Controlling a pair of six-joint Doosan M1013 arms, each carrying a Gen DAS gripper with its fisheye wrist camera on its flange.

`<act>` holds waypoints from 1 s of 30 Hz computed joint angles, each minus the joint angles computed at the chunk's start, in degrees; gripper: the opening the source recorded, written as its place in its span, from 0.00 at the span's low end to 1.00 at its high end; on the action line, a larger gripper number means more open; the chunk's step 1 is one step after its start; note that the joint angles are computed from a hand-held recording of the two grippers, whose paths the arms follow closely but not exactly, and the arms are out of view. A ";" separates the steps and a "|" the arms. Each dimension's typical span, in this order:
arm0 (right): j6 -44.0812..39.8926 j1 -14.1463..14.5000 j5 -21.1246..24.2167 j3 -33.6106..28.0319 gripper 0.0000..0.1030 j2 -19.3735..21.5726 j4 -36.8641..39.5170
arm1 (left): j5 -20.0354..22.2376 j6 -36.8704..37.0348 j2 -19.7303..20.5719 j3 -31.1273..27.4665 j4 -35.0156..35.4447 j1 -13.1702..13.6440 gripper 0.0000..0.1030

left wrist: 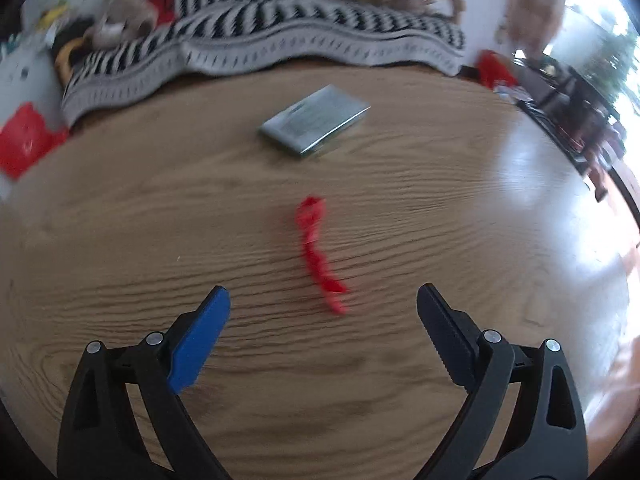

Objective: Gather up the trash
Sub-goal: 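Grasp red wrapper strip with left tool while right tool grasps paper packet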

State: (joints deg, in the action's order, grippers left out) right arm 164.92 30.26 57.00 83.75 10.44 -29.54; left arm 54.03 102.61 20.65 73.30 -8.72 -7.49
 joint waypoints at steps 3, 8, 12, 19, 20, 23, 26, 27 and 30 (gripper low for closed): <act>-2.77 0.09 0.11 -2.67 0.82 2.40 1.57 | 0.06 0.47 0.89 -0.62 -0.72 0.33 0.89; -6.13 0.05 0.58 -6.30 0.82 5.62 3.06 | -3.57 2.18 0.11 1.37 0.49 -0.29 0.76; -7.97 -0.45 0.40 -9.43 0.82 8.22 4.51 | -5.61 6.42 0.10 1.66 -0.59 -0.18 0.33; -12.93 -1.19 0.60 -17.67 0.82 15.08 9.31 | -3.79 11.32 0.37 0.84 -1.57 2.78 0.07; -14.20 -1.25 0.98 -19.48 0.82 16.56 10.66 | -3.34 11.57 0.48 0.59 -1.74 3.45 0.07; -17.18 -1.23 2.78 -25.10 0.82 20.99 14.04 | -2.42 11.62 0.82 -0.06 -1.84 5.53 0.07; -17.98 -0.68 5.33 -31.92 0.87 25.89 15.24 | -1.24 12.00 1.29 -0.93 -2.56 7.85 0.07; -17.98 -0.46 6.36 -33.95 0.88 27.12 14.68 | -0.98 12.05 1.44 -1.17 -2.78 8.54 0.07; -18.34 -0.21 8.56 -42.26 0.91 32.05 16.04 | -0.38 12.26 1.84 -1.80 -3.50 10.19 0.07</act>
